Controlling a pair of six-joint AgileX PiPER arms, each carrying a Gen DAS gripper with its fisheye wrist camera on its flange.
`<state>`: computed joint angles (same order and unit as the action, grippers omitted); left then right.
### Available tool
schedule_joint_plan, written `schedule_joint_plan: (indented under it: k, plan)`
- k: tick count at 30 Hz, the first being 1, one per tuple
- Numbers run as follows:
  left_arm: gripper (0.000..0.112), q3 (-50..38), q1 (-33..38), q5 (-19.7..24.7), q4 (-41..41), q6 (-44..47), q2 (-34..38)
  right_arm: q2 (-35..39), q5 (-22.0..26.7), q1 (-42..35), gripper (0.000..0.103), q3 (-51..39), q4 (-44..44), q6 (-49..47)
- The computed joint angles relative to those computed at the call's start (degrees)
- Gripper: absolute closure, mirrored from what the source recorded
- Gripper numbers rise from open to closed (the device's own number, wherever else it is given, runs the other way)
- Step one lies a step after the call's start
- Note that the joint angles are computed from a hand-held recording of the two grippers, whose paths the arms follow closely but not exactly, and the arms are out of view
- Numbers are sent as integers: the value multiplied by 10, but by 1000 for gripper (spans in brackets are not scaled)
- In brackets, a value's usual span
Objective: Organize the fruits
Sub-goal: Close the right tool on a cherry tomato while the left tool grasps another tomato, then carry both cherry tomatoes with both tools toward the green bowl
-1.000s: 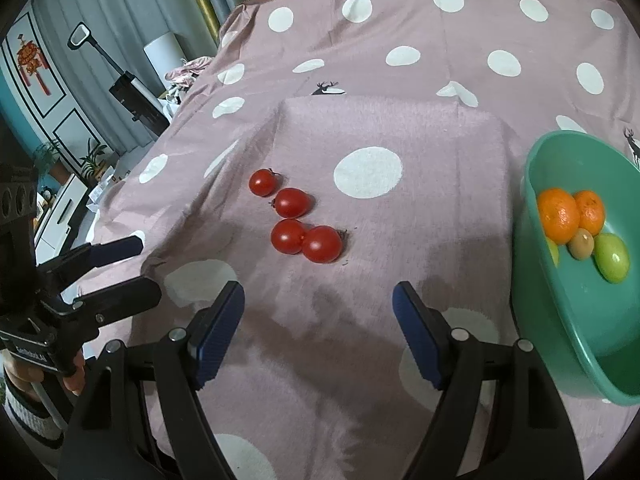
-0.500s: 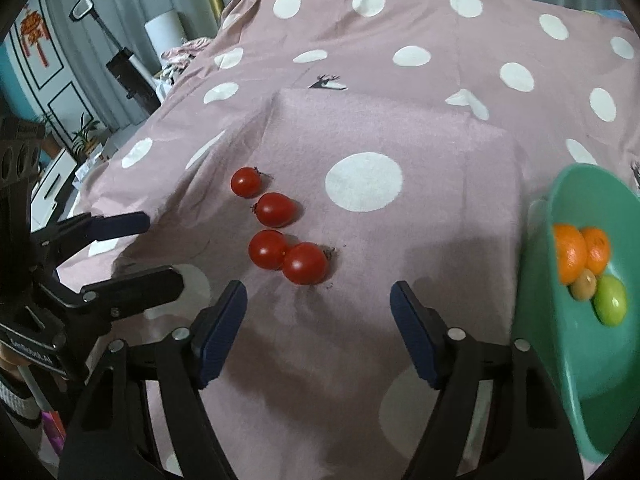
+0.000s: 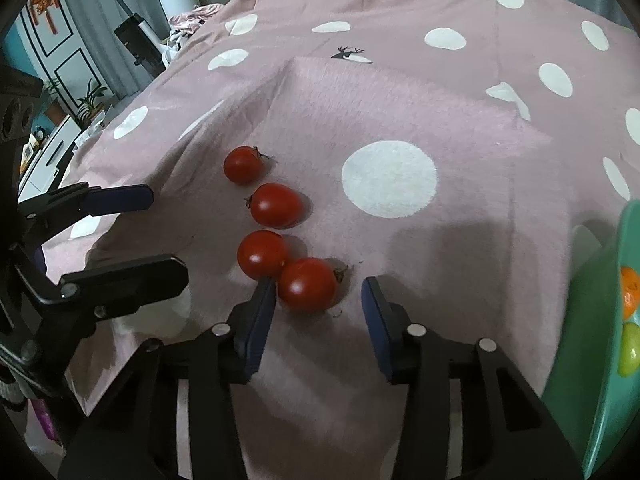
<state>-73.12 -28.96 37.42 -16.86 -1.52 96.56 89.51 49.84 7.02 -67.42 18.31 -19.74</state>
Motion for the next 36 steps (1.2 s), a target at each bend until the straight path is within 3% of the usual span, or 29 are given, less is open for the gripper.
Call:
schedule_joint_plan:
  k: [3,6,9,23,25,29,36]
  plan:
    - [12,-9,3,6,-15,16,9,8,-1,1,69,-4,7,-16]
    - [14,-21,5,13,-26,25,20,12,-1,-4,70,-7,18,-27]
    - [26,-35,4,22,-38,36,31,5,1,-19,70,-1,30,-30]
    - [38,-110,-35,58,-28,32,97,-81,15,-90,70,73,93,-65]
    - [46,-120,-39,63,-21,28,107,-84,16,-96,70,76,101,-73]
    - [50,-135,-48,62,-6,21,118,-86,15,-105,70,79,114,-82]
    - [77,-147,-66,65,57,-12,124,-97,14,-113,70,90,128,-89]
